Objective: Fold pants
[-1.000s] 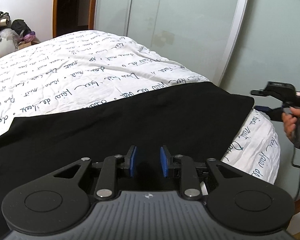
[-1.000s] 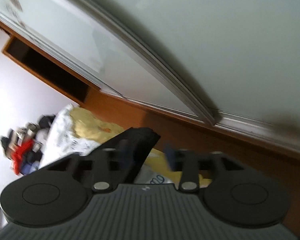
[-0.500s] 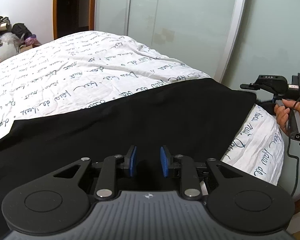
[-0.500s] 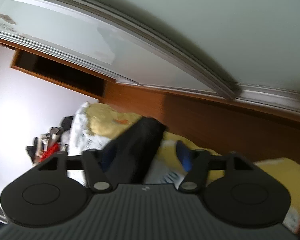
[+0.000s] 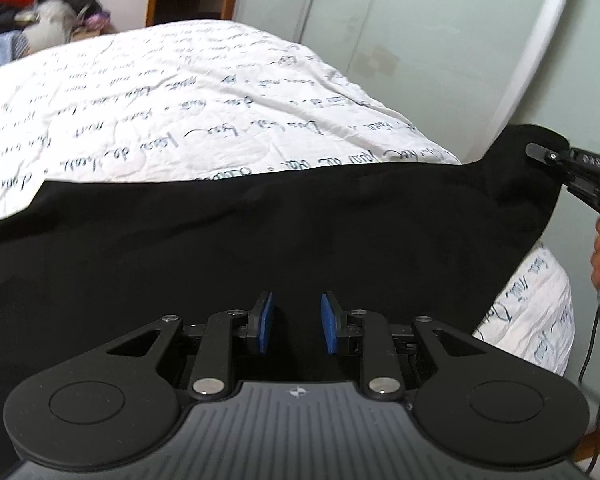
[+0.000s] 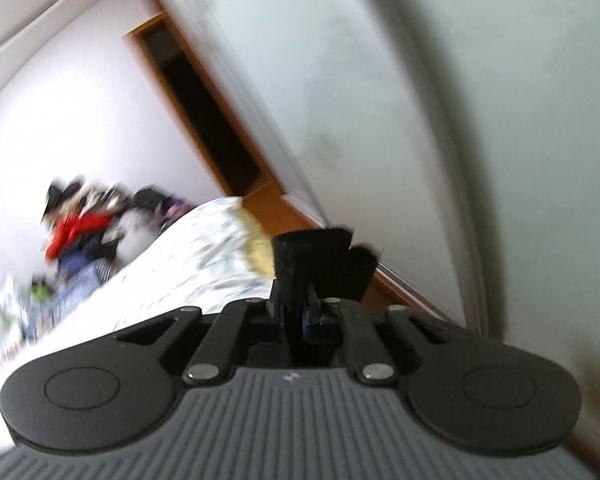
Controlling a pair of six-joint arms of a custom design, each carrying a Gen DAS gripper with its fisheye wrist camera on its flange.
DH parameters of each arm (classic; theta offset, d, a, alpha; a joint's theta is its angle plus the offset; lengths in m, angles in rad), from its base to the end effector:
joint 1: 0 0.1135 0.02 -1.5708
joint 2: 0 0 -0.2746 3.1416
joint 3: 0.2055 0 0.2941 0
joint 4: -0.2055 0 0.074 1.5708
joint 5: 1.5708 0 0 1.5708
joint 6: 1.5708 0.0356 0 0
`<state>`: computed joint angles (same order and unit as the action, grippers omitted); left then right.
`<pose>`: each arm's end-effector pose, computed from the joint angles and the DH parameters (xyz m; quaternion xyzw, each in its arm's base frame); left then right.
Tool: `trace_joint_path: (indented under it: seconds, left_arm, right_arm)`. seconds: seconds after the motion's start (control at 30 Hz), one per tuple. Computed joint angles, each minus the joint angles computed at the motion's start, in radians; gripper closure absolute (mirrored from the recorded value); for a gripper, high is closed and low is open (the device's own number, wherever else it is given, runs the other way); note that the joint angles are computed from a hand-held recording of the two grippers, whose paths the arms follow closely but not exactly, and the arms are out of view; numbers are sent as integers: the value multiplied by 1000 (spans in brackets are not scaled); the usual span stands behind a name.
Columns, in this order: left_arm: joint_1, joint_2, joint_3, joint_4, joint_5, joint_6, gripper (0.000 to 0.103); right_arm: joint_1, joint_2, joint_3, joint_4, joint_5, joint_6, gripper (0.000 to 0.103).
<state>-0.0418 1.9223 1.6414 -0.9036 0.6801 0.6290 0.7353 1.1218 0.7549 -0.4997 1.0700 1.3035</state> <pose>0.4448 -0.0410 0.2550 0.3650 0.8526 -0.2610 0.2679 0.2064 0.1446 0.2442 0.3951 0.7258 0.0020 0.5631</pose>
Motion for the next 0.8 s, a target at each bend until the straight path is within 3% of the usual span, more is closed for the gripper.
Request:
trace_joint_path:
  seconds: [0.13,0.23,0.33,0.43,0.5,0.53,0.57,0.63,0.8]
  left_arm:
    - [8,20,21,-6,2,-39,78]
    - [18,47,53,-25,14,-79,78]
    - [32,77,95,-54,40,-129,78]
    - [50,134,181,-144,118,-161,78]
    - [54,190,261,-232,188,-180,64]
    - [53,221,304,-274,218,-195,33]
    - [49,237,322,-286,244,-228,11]
    - [40,250,325,-266,299,-308,9]
    - [-4,400,530,-467,400,-343,9]
  right_arm:
    - [67,195,196,-36,49,-200,94]
    - [115,339,319,43,32,-424,94]
    - [128,452,398,130,-122,-593,94]
    - [128,546,456,109,-251,-632,94]
    - [138,590,490,70,-256,-626,94]
    - [147,605,508,48,-244,-625,94]
    - [158,621,526,32,-226,-624,94]
    - [164,642,550,35,-209,-635,94]
    - [194,672,551,68,-166,-677,94]
